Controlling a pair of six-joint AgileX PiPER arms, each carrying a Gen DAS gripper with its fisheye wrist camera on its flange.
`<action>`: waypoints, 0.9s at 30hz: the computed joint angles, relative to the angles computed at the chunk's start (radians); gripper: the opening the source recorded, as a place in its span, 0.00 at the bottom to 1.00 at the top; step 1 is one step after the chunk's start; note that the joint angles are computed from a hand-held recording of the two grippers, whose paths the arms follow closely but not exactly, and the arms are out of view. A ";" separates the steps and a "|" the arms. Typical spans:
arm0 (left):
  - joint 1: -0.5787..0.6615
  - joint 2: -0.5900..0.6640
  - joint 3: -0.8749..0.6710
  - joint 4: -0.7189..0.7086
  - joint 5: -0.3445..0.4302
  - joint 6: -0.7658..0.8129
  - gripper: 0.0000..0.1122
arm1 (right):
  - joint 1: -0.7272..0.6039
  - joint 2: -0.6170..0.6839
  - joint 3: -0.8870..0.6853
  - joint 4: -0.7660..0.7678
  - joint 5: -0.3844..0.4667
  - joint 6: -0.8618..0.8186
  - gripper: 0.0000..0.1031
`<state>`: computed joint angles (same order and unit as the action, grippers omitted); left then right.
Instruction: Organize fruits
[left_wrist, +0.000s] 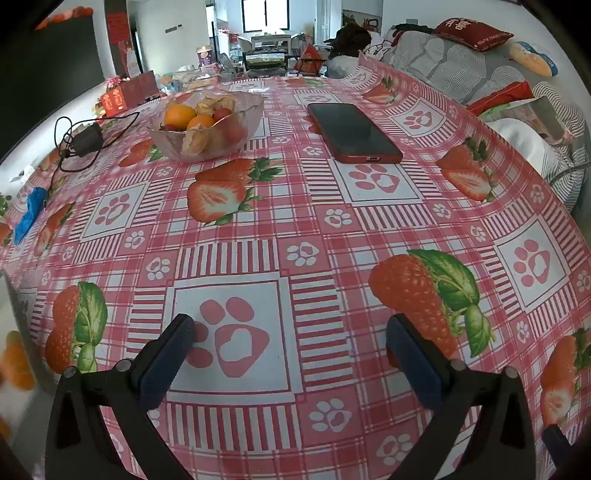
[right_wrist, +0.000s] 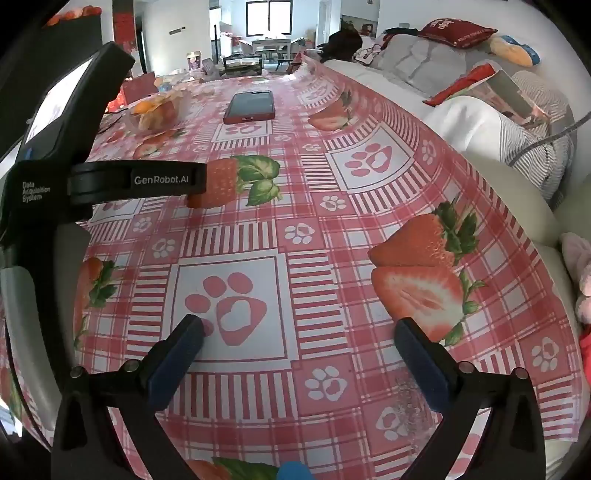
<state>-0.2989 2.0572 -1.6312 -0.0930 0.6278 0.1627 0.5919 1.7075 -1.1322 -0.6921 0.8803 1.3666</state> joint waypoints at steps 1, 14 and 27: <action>0.000 0.000 -0.001 0.000 0.001 0.000 0.92 | -0.001 -0.003 0.000 0.005 0.003 -0.007 1.00; 0.001 0.000 0.000 0.000 0.001 0.000 0.92 | 0.001 0.021 -0.006 0.001 -0.005 0.011 1.00; 0.000 0.000 -0.001 0.000 0.001 0.000 0.92 | -0.005 0.014 -0.002 0.020 -0.020 0.001 1.00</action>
<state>-0.2984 2.0571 -1.6318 -0.0928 0.6289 0.1628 0.5873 1.7214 -1.1343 -0.6722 0.8603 1.3680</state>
